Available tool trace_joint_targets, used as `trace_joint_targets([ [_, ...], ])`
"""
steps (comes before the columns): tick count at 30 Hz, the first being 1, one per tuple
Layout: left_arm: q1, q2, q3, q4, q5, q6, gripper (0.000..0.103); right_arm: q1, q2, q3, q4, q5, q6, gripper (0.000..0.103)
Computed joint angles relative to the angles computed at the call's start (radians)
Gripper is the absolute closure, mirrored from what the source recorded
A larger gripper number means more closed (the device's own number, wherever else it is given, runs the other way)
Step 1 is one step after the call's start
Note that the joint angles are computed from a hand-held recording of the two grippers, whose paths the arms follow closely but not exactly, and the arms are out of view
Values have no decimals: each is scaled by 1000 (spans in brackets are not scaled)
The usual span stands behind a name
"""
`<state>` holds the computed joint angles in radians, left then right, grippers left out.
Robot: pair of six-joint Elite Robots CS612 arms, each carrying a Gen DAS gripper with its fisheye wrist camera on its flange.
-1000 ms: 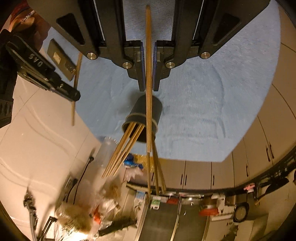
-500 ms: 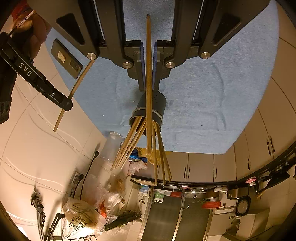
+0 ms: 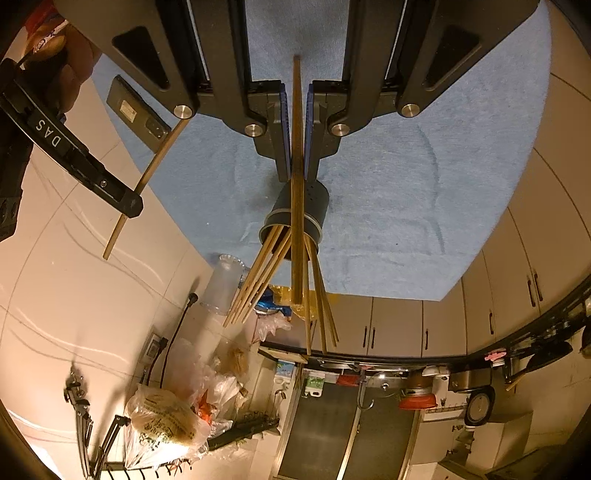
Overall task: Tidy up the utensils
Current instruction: 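Lift both held chopsticks upright and carry them over the black holder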
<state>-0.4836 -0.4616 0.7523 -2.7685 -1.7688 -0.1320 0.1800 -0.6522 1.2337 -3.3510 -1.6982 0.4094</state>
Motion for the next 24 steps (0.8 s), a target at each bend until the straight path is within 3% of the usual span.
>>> trace_joint_targets([
  [12, -8, -91, 165, -154, 8, 1, 97, 25, -44, 76, -77, -46, -16, 96],
  [24, -9, -110, 194, -175, 15, 5, 97, 31, -51, 90, -104, -52, -16, 96],
])
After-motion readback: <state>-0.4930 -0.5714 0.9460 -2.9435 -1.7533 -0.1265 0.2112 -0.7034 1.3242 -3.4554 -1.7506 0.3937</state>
